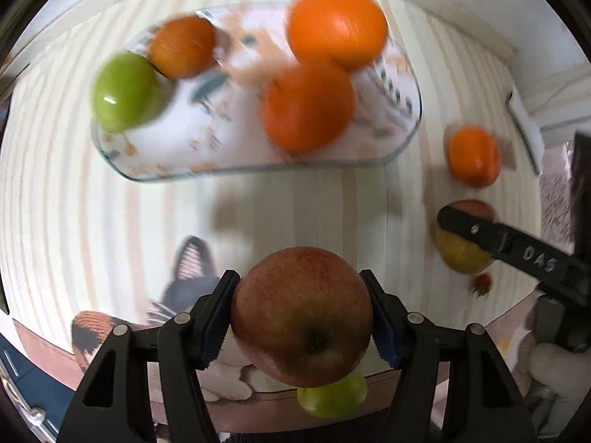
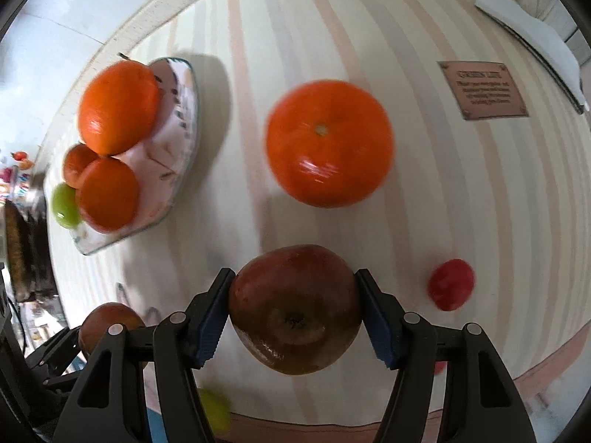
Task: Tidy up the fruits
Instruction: 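Place the red apple and pear on the plate, opening both tools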
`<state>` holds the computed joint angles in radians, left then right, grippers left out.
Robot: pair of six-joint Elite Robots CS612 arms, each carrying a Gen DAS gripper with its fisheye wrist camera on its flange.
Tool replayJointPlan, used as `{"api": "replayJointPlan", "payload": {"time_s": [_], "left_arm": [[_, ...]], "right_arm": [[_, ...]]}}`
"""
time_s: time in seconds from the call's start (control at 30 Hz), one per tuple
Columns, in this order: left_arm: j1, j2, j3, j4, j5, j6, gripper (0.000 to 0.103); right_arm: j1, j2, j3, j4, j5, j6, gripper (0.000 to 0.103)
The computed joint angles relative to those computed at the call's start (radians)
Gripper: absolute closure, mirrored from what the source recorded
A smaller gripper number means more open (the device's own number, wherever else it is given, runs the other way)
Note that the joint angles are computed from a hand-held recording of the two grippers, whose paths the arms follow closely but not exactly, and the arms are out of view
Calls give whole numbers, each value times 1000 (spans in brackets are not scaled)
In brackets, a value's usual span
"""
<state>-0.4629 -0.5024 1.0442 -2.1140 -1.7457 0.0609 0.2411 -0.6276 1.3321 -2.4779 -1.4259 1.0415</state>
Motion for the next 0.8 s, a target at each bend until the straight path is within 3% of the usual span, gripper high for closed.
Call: {"api": "replayJointPlan", "payload": {"time_s": [0.17, 0.27, 0.53, 0.8], "left_arm": [[22, 9, -66, -37, 8, -39, 40], [33, 54, -151, -41, 58, -44, 40], [36, 146, -308, 47, 77, -82, 40], [36, 193, -377, 139, 75, -95, 40]], "right_arm": [[0, 19, -56, -64, 1, -10, 35], [2, 45, -120, -63, -23, -39, 35], [-1, 135, -308, 73, -66, -91, 35], [-19, 118, -258, 37, -27, -110, 31]]}}
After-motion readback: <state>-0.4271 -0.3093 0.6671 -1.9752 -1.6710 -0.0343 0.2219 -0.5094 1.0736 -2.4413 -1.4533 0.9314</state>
